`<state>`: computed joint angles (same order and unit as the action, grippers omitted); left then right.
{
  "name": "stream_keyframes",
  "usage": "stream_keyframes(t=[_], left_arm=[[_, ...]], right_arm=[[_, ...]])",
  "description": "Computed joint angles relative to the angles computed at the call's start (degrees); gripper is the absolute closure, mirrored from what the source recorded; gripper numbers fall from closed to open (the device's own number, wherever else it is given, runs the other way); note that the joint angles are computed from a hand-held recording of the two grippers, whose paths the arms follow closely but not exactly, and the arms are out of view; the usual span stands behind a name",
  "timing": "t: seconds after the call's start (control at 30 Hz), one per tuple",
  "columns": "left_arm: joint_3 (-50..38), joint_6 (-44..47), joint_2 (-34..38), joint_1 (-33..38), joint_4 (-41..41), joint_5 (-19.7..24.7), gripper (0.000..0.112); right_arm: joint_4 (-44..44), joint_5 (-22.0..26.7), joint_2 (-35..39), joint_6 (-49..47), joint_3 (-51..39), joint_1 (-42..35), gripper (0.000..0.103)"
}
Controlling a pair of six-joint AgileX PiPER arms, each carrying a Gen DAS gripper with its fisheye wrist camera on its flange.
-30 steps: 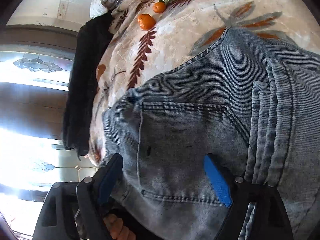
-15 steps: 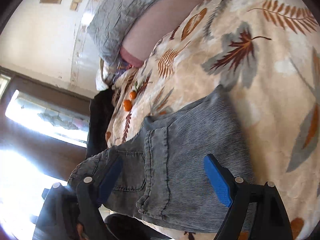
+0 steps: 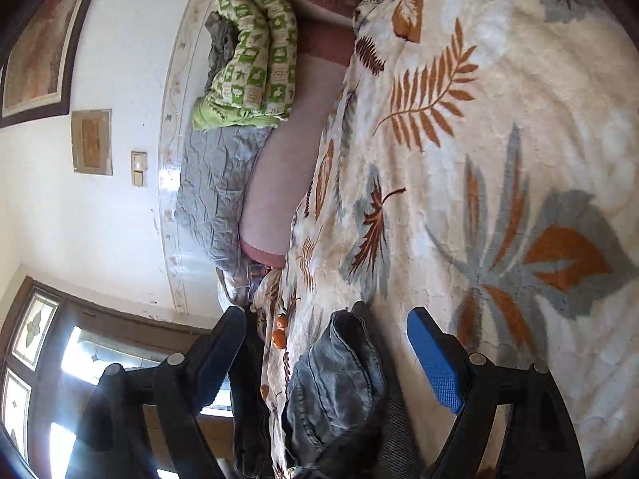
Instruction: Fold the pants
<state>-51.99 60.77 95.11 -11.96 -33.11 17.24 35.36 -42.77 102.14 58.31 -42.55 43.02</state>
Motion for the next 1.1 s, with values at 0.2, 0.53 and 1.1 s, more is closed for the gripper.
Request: stream_keyframes(t=[0.2, 0.53, 1.1], left_arm=[[-7.65, -3.64, 2.03, 4.82, 0.33, 14.80, 0.084], [-11.52, 17.85, -6.80, 29.56, -25.25, 40.95, 0.032], [-11.57, 13.49, 4.15, 31.14, -17.15, 27.90, 0.030]], right_arm=[[-0.95, 0.31, -0.72, -0.77, 1.40, 0.58, 0.018], [10.08, 8.76, -1.39, -21.69, -5.39, 2.82, 0.018], [4.28, 19.47, 7.49, -11.28, -15.41, 10.07, 0.024]])
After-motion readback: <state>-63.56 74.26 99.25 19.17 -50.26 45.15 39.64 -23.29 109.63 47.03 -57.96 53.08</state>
